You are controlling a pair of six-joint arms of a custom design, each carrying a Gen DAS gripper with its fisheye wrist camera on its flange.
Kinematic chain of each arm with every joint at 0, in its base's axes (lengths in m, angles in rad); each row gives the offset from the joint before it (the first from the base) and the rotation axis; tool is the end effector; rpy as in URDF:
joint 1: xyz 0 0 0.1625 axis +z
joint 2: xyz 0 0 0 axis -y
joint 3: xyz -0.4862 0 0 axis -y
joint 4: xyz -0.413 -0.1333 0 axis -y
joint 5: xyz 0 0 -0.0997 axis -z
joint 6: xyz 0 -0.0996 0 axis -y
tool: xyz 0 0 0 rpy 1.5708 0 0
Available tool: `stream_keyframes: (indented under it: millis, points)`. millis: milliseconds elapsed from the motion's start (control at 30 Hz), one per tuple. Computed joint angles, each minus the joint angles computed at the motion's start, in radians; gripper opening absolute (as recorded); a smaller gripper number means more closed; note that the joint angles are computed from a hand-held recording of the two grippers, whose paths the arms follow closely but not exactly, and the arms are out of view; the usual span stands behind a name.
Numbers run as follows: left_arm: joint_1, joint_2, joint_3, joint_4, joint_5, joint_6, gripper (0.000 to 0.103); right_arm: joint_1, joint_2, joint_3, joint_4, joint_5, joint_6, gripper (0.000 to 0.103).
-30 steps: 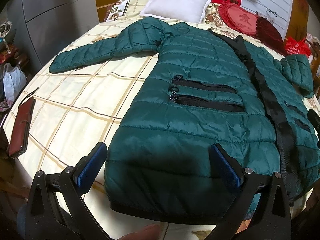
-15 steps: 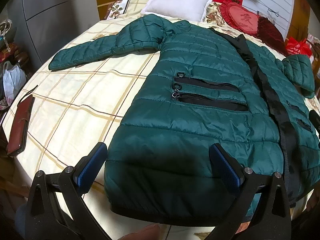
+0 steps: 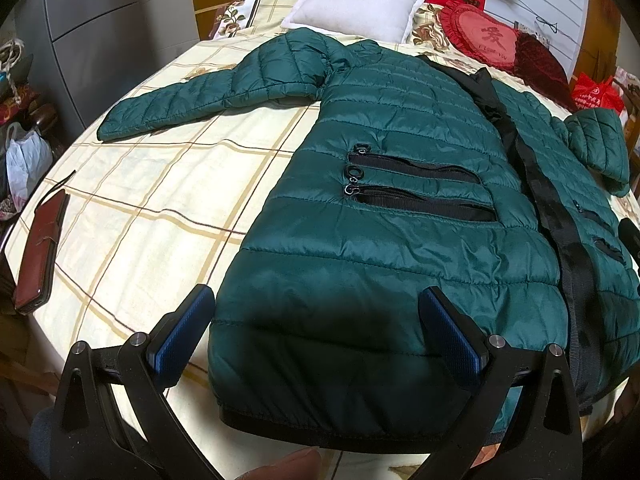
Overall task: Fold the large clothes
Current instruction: 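Move the left gripper to the jacket sleeve cuff and grasp it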
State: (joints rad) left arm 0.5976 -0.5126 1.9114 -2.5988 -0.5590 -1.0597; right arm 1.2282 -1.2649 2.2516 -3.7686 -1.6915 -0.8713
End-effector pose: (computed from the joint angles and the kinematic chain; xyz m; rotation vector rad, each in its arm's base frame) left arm -0.3472 -0.4997 -0.0913 0.1325 2.1951 -0.8144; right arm -0.0543 -0.5134 0.3401 0.4663 -2.0606 1.1276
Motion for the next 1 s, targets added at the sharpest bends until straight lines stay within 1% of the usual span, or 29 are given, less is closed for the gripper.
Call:
stream_keyframes:
  millis: [200, 300, 433, 533, 600, 667, 733, 800, 833, 900, 933, 1000]
  points:
    - [0.002, -0.002, -0.002, 0.002, 0.004, 0.013, 0.103, 0.001, 0.003, 0.000, -0.011, -0.003, 0.002, 0.103]
    - [0.017, -0.023, -0.003, 0.002, 0.008, 0.019, 0.103, 0.005, 0.007, -0.009, -0.023, -0.008, -0.003, 0.103]
    - [0.046, -0.063, 0.004, -0.002, 0.060, 0.007, 0.103, 0.024, 0.007, -0.052, 0.014, -0.015, -0.011, 0.103]
    - [0.079, -0.087, -0.009, 0.020, 0.106, 0.021, 0.103, 0.049, 0.029, -0.103, 0.032, -0.036, -0.044, 0.103]
    - [0.105, -0.095, -0.016, -0.007, 0.113, 0.073, 0.103, 0.063, 0.050, -0.139, 0.050, -0.048, -0.065, 0.103]
    - [0.137, -0.101, -0.037, 0.002, 0.104, 0.109, 0.103, 0.066, 0.078, -0.162, 0.030, -0.051, -0.092, 0.103]
    - [0.171, -0.109, -0.056, -0.021, 0.065, 0.161, 0.103, 0.055, 0.113, -0.171, -0.021, -0.049, -0.122, 0.103]
    - [0.205, -0.123, -0.062, -0.061, 0.041, 0.189, 0.103, 0.061, 0.126, -0.184, -0.005, -0.086, -0.120, 0.103]
    - [0.226, -0.134, -0.062, -0.083, 0.026, 0.206, 0.103, 0.060, 0.122, -0.182, 0.008, -0.075, -0.119, 0.103]
    - [0.261, -0.161, -0.059, -0.107, 0.008, 0.201, 0.103, 0.057, 0.120, -0.175, -0.004, -0.055, -0.132, 0.103]
    - [0.286, -0.183, -0.048, -0.150, 0.006, 0.210, 0.103, 0.057, 0.122, -0.174, -0.004, -0.058, -0.140, 0.103]
    - [0.321, -0.215, -0.040, -0.187, 0.011, 0.219, 0.103, 0.061, 0.129, -0.180, 0.003, -0.075, -0.142, 0.103]
